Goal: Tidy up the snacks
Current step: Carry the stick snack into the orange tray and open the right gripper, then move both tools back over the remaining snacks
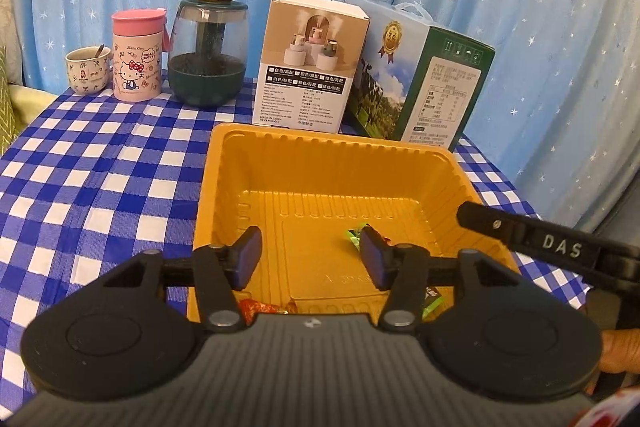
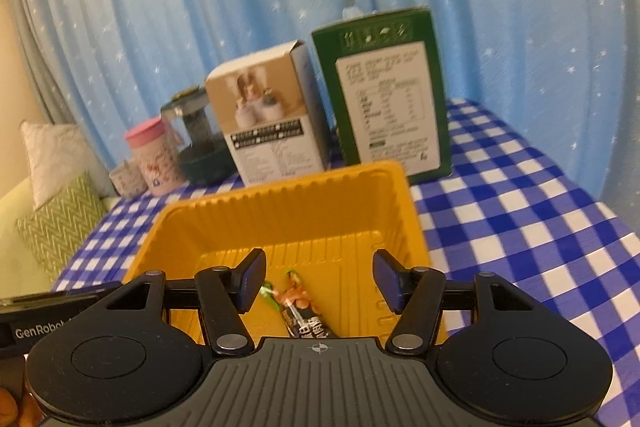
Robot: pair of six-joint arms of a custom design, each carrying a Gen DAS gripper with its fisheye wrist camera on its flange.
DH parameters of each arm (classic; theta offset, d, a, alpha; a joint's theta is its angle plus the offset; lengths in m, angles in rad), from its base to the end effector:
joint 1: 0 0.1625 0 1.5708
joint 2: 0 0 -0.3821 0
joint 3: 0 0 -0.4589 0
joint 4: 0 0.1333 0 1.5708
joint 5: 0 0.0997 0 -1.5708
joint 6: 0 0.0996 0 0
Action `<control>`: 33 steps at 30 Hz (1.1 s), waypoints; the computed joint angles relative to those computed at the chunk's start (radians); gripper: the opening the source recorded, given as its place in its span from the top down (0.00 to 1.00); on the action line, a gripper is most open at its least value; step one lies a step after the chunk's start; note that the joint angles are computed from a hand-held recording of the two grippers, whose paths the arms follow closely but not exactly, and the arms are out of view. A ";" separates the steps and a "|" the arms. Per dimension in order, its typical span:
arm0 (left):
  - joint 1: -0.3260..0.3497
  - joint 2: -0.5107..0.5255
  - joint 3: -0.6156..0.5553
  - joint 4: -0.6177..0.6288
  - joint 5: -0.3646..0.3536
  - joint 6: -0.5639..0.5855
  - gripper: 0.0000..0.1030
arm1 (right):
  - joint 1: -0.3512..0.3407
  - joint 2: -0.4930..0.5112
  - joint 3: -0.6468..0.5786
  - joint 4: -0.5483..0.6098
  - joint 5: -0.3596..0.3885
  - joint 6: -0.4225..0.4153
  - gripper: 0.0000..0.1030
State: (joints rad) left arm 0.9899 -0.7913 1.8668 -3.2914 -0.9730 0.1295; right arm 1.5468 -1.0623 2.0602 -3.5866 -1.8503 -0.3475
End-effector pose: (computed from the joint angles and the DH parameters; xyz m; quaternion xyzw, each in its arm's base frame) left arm -0.1797 -0.6188 0.0247 0.2277 0.8823 -0.3577 0.2044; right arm 0.0921 -0.5710 0.1452 0.0723 -0.8644 0.4517 0.2087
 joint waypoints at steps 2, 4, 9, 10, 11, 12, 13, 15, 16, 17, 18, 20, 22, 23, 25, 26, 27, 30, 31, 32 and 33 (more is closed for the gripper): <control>-0.009 -0.014 0.022 -0.007 0.004 -0.009 0.50 | 0.007 -0.010 0.013 -0.019 -0.007 -0.015 0.42; -0.021 -0.033 0.050 -0.017 0.010 -0.023 0.49 | 0.017 -0.027 0.032 -0.030 -0.020 -0.016 0.42; -0.070 -0.101 0.146 -0.031 0.043 -0.073 0.42 | 0.059 -0.093 0.118 -0.046 -0.059 -0.009 0.42; -0.082 -0.118 0.168 -0.028 0.052 -0.090 0.41 | 0.070 -0.108 0.135 -0.043 -0.069 -0.013 0.42; -0.095 -0.138 0.194 -0.021 0.064 -0.108 0.39 | 0.079 -0.125 0.155 -0.041 -0.075 -0.017 0.42; -0.109 -0.159 0.219 -0.014 0.075 -0.125 0.37 | 0.088 -0.141 0.174 -0.042 -0.082 -0.021 0.41; -0.122 -0.180 0.244 -0.005 0.083 -0.140 0.35 | 0.099 -0.156 0.193 -0.042 -0.098 -0.022 0.41; -0.152 -0.228 0.295 0.020 0.100 -0.168 0.30 | 0.120 -0.195 0.235 -0.032 -0.127 -0.021 0.38; -0.167 -0.250 0.320 0.030 0.112 -0.184 0.29 | 0.131 -0.219 0.259 -0.021 -0.148 -0.012 0.33; -0.185 -0.276 0.348 0.043 0.124 -0.204 0.28 | 0.142 -0.239 0.279 -0.011 -0.168 -0.002 0.30; -0.201 -0.301 0.375 0.053 0.132 -0.221 0.27 | 0.152 -0.263 0.304 -0.001 -0.183 0.008 0.25; -0.235 -0.350 0.428 0.078 0.157 -0.272 0.24 | 0.172 -0.311 0.354 0.017 -0.207 0.023 0.24; -0.270 -0.408 0.488 0.109 0.172 -0.324 0.21 | 0.197 -0.351 0.398 0.033 -0.242 0.036 0.23; -0.289 -0.435 0.516 0.129 0.183 -0.349 0.18 | 0.208 -0.369 0.417 0.041 -0.257 0.045 0.23; -0.332 -0.494 0.573 0.179 0.214 -0.402 0.17 | 0.228 -0.411 0.458 0.067 -0.276 0.070 0.23; -0.351 -0.524 0.600 0.205 0.222 -0.430 0.17 | 0.238 -0.433 0.479 0.074 -0.286 0.082 0.23; -0.372 -0.561 0.631 0.238 0.231 -0.469 0.16 | 0.250 -0.453 0.500 0.079 -0.298 0.094 0.23; -0.426 -0.665 0.709 0.341 0.256 -0.583 0.14 | 0.280 -0.510 0.555 0.099 -0.332 0.131 0.22; -0.444 -0.700 0.734 0.379 0.261 -0.622 0.13 | 0.288 -0.530 0.573 0.110 -0.341 0.146 0.22; -0.461 -0.737 0.758 0.422 0.266 -0.662 0.13 | 0.298 -0.549 0.588 0.124 -0.353 0.163 0.22; -0.477 -0.769 0.778 0.462 0.270 -0.694 0.13 | 0.307 -0.570 0.605 0.141 -0.362 0.177 0.22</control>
State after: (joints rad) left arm 0.5132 -1.5607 2.6448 -2.8296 -0.7028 -0.5642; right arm 1.8538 -1.6327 2.6648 -3.4457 -2.2122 -0.1707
